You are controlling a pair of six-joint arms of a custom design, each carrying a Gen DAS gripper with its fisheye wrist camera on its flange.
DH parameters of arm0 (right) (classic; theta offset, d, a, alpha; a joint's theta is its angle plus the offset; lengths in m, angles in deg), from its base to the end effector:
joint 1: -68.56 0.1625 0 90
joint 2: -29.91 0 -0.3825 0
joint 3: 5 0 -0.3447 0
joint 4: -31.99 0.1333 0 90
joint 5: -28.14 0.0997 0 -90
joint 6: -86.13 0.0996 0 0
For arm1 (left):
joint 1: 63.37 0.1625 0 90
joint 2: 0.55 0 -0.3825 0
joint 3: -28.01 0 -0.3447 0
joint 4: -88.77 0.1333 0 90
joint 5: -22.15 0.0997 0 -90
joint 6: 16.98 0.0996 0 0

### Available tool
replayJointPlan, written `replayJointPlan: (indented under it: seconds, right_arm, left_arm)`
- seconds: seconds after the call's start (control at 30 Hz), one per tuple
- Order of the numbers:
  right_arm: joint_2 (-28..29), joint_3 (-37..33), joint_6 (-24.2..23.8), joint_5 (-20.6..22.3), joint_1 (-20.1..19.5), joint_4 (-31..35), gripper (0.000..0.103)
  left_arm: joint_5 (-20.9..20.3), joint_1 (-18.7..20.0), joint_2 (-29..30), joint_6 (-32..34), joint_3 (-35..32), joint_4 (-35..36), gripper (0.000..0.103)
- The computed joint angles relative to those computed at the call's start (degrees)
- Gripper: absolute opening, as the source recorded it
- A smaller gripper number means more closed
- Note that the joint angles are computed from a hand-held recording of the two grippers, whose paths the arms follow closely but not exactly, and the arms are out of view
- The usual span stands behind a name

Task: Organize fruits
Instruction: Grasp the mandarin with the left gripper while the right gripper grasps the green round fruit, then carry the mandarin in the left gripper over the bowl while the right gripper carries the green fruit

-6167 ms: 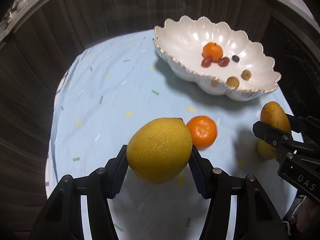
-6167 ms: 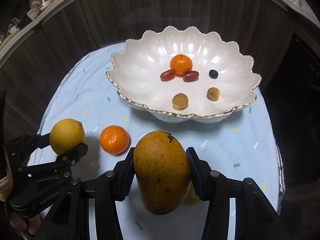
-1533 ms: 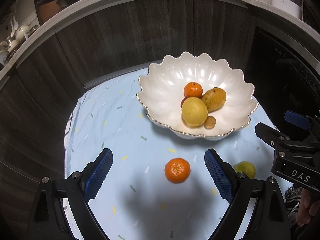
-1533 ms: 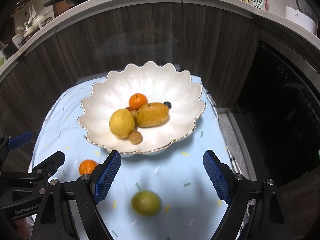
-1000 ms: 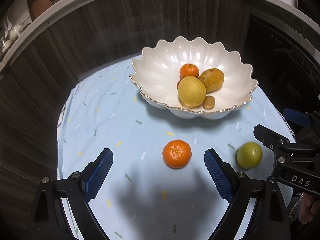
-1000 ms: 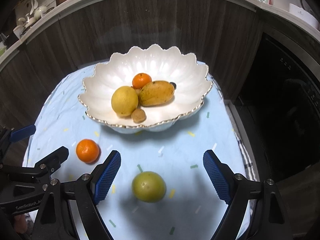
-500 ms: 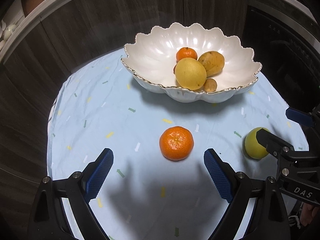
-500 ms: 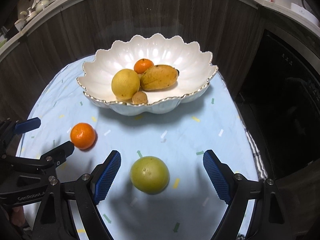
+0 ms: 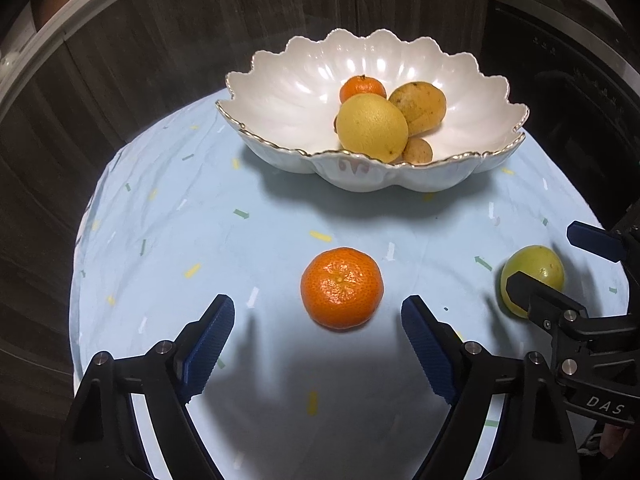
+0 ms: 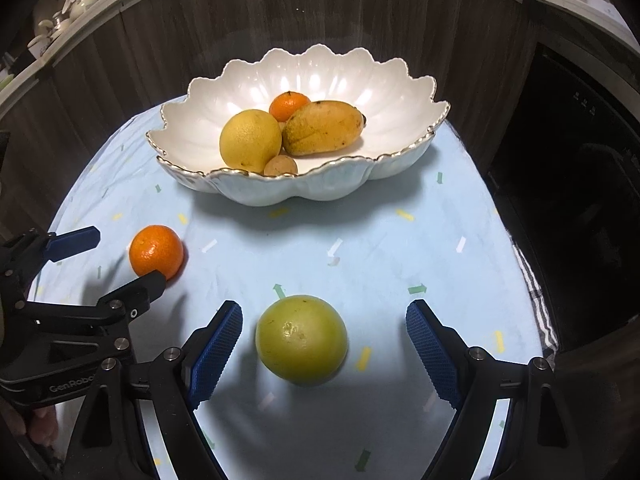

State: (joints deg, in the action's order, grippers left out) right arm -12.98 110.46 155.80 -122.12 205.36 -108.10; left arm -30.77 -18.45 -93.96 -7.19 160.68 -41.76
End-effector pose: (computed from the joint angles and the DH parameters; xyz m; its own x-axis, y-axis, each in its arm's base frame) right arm 0.3650 -0.2785 0.0102 -0.6655 0.3885 0.6373 -0.1425 0.7720 -0.6195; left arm -0.1082 -0.3809 0.2490 -0.4441 0.6674 -0.5978 0.7950 0.6012 0.0807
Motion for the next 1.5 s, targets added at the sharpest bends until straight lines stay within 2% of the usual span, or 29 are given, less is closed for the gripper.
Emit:
replayJointPlan:
  seconds: [0.13, 0.37, 0.5, 0.53, 0.6, 0.63, 0.7, 0.9, 1.5]
  right_arm:
    - [0.4, 0.4, -0.6, 0.7, -0.3, -1.3, 0.085]
    - [0.8, 0.8, -1.3, 1.5, -1.2, -2.8, 0.083]
    - [1.1, 1.7, -2.8, 3.2, -2.1, -5.6, 0.069]
    - [1.2, 1.7, -2.9, 3.0, -2.0, -5.8, 0.068]
    - [1.5, 1.8, -4.2, 3.0, -1.9, -7.2, 0.063]
    - [1.7, 1.9, -5.2, 3.1, -1.8, -8.5, 0.057]
    - [2.1, 1.7, -6.0, 3.0, -1.6, -9.2, 0.05]
    - [1.9, 2.1, -6.0, 3.2, -1.4, -9.8, 0.05]
    - [0.5, 2.2, -5.3, 2.1, -0.4, -9.4, 0.049]
  left_arm:
    - [0.1, 0.6, 1.2, 0.3, 0.2, -1.2, 0.083]
    - [-0.5, 2.0, 3.2, 1.3, 0.1, -2.8, 0.073]
    - [-1.2, 2.7, 4.0, 1.6, 0.0, -4.1, 0.07]
    - [-1.4, 2.9, 4.3, 1.7, 0.0, -4.5, 0.07]
    - [-2.1, 3.1, 4.5, 1.9, -0.2, -4.8, 0.062]
    - [-2.6, 3.2, 4.6, 2.0, -0.3, -4.7, 0.06]
    - [-3.6, 3.3, 4.3, 2.0, -0.6, -4.2, 0.049]
    - [-3.5, 2.7, 3.5, 1.3, -0.1, -3.4, 0.044]
    - [-2.2, -0.6, -1.1, -3.6, -0.5, 2.6, 0.041]
